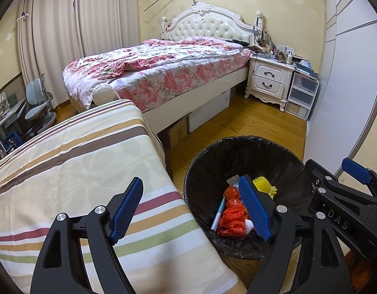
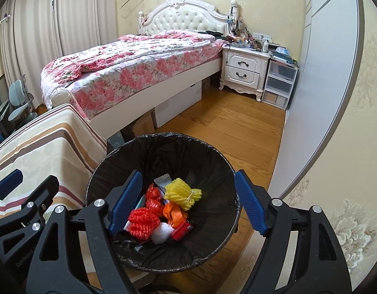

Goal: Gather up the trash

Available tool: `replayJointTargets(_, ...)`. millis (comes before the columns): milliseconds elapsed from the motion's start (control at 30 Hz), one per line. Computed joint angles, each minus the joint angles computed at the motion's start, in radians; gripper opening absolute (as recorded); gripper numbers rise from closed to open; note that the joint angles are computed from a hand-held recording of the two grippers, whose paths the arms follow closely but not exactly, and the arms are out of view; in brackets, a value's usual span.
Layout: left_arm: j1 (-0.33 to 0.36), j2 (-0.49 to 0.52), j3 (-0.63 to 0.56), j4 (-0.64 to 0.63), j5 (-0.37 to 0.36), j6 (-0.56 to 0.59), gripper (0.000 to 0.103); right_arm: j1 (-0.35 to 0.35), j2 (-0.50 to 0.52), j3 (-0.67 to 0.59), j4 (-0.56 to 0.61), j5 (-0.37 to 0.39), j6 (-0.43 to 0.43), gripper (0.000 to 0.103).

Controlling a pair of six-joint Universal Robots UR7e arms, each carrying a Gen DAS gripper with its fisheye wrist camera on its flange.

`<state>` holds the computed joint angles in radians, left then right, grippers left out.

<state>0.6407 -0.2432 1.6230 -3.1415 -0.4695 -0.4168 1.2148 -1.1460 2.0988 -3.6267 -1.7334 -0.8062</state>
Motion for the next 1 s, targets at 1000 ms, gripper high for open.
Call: replayJointTargets(1000,-0.14,-0.156,0.302,0.0,0.123,-0.28,0.081,0.032,-0.15,0.274,-0.162,0.101,-0.063,0.086)
